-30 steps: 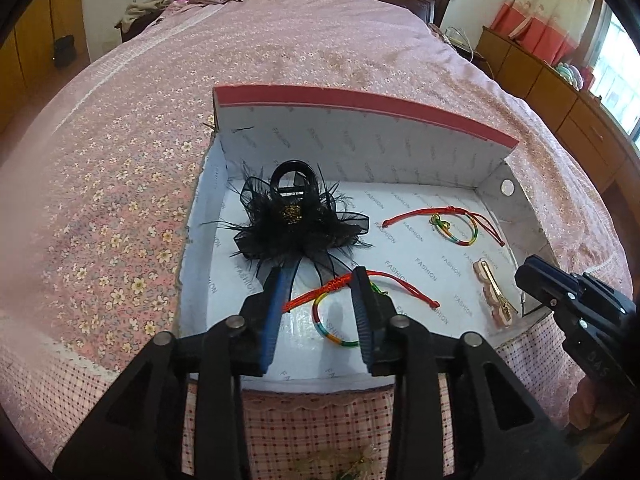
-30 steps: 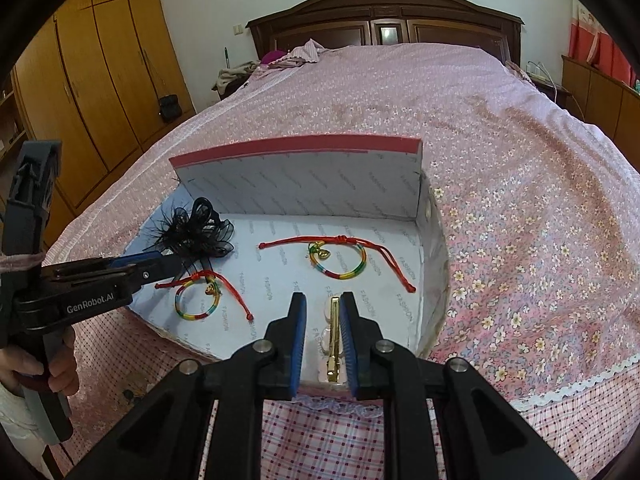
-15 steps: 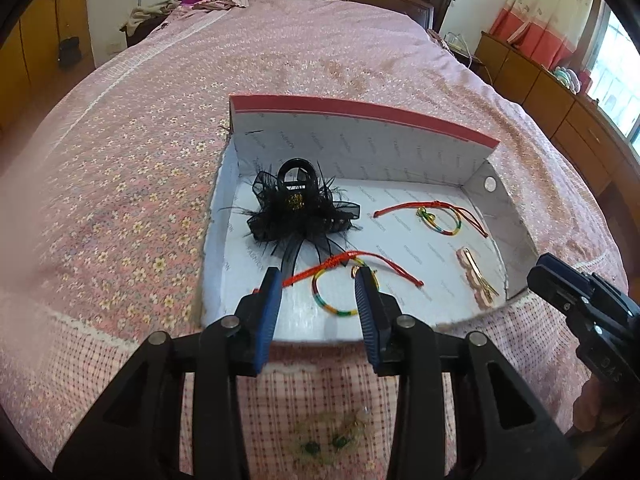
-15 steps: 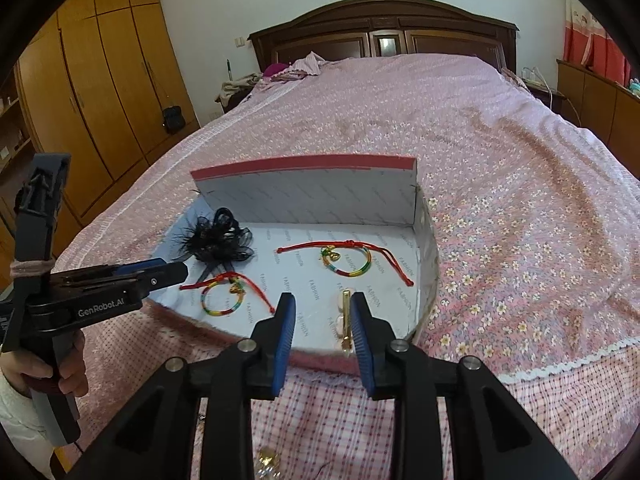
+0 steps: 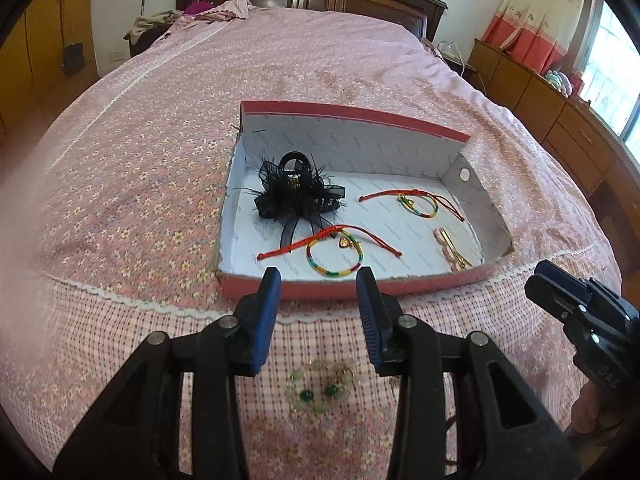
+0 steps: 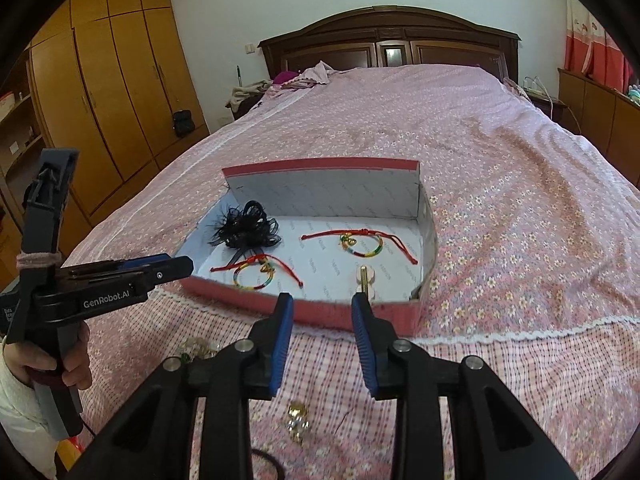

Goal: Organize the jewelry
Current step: 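Withdraw both tools from the box toward the jewelry left on the bed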

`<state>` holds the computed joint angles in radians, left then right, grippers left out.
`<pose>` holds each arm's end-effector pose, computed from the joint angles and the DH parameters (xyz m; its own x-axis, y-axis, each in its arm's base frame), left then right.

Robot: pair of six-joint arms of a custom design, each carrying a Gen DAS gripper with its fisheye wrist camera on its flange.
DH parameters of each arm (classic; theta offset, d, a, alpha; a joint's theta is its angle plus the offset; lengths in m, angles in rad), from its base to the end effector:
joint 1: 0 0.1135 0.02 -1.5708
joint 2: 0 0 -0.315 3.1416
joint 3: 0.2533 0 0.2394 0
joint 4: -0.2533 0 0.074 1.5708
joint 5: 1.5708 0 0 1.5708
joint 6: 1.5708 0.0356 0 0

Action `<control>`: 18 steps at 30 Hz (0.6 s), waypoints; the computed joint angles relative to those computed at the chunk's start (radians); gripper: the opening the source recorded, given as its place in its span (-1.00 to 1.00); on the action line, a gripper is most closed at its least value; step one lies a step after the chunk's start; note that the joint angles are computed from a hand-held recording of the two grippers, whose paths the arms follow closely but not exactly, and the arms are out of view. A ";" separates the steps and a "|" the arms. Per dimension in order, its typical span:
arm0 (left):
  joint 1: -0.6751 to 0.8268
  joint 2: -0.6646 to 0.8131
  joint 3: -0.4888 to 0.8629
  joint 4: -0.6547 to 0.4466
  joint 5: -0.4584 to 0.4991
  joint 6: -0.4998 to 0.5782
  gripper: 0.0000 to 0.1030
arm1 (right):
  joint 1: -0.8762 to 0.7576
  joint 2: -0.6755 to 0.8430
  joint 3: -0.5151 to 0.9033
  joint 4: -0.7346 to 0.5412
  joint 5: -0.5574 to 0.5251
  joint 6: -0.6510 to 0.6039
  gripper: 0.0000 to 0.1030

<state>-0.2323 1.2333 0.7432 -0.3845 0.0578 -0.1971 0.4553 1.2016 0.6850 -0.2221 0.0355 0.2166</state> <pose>0.2123 -0.0523 0.2705 -0.7843 -0.0153 -0.6202 0.1145 0.9789 -0.1691 0.1968 0.0949 0.2712 -0.6800 -0.0938 -0.7272 -0.2762 0.9515 0.1356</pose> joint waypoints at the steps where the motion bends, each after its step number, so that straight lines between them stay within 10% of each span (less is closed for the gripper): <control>1: -0.003 -0.011 -0.004 -0.005 -0.003 -0.001 -0.40 | 0.005 -0.008 -0.004 -0.004 0.005 0.004 -0.36; 18: 0.001 -0.078 -0.138 0.021 -0.033 -0.002 -0.38 | 0.097 -0.092 -0.090 -0.041 0.066 0.065 -0.36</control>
<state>-0.2317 1.1550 0.6053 -0.3630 0.0244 -0.1994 0.5520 1.1099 0.5948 -0.2635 0.1012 0.2820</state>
